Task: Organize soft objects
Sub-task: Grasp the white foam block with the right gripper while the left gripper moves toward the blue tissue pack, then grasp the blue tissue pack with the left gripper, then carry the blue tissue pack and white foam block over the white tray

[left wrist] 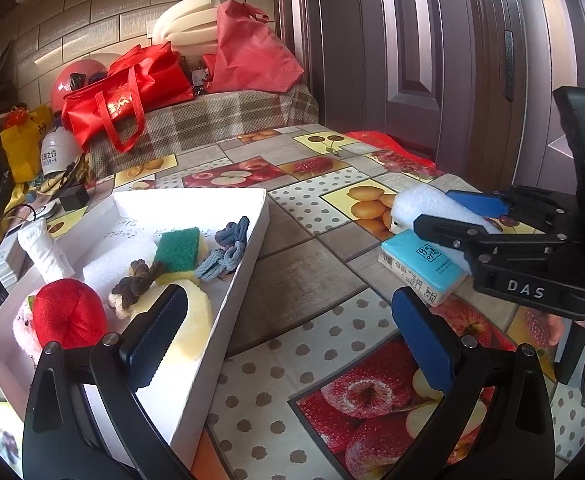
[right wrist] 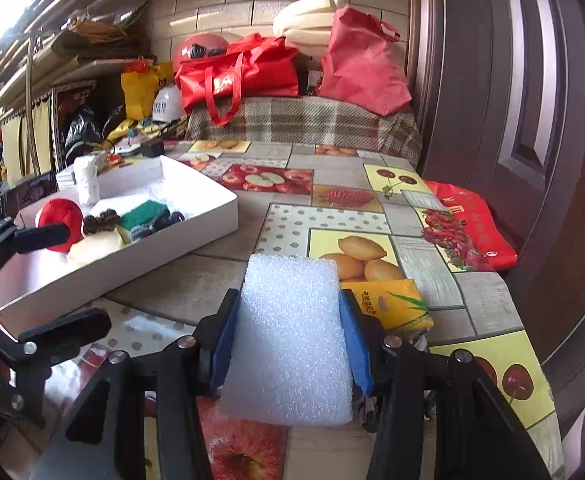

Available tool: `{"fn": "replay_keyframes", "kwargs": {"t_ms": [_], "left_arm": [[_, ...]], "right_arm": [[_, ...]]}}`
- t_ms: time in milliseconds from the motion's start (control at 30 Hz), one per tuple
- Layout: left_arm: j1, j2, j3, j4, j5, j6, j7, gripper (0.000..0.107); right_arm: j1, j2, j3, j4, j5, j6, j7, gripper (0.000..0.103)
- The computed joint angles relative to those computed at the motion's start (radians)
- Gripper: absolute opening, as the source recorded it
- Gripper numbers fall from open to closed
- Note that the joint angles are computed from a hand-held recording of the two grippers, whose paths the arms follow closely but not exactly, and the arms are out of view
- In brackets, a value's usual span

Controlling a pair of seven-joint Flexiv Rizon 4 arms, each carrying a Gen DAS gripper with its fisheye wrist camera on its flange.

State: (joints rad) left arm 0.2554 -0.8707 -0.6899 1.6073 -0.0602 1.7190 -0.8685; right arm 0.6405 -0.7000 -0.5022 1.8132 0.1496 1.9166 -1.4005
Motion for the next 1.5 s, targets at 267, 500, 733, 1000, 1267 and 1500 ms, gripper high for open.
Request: {"fn": "replay_keyframes", "kwargs": {"t_ms": [267, 500, 733, 1000, 1267, 1500], "left_arm": [[-0.169, -0.031, 0.093, -0.168, -0.207, -0.238, -0.081, 0.102], [-0.385, -0.067, 0.301, -0.351, -0.311, -0.412, -0.178, 0.102], [-0.541, -0.086, 0.595, -0.469, -0.183, -0.494, -0.337, 0.099], [-0.502, -0.085, 0.553, -0.466, -0.157, -0.521, -0.237, 0.054], [-0.457, -0.066, 0.470, -0.410, -0.212, -0.480, -0.147, 0.049], [-0.420, -0.033, 0.390, -0.298, -0.237, -0.274, -0.068, 0.050]], "right_arm": [[-0.053, 0.032, 0.025, 0.043, 0.288, 0.156, 0.099, 0.049], [-0.123, 0.045, 0.107, 0.030, 0.268, 0.152, 0.112, 0.049], [-0.157, 0.050, 0.152, 0.032, 0.260, 0.178, 0.104, 0.049], [-0.149, 0.051, 0.149, 0.030, 0.268, 0.176, 0.073, 0.049], [-0.145, 0.050, 0.148, 0.025, 0.278, 0.173, 0.066, 0.049], [-0.143, 0.051, 0.146, 0.025, 0.282, 0.171, 0.064, 0.049]]}}
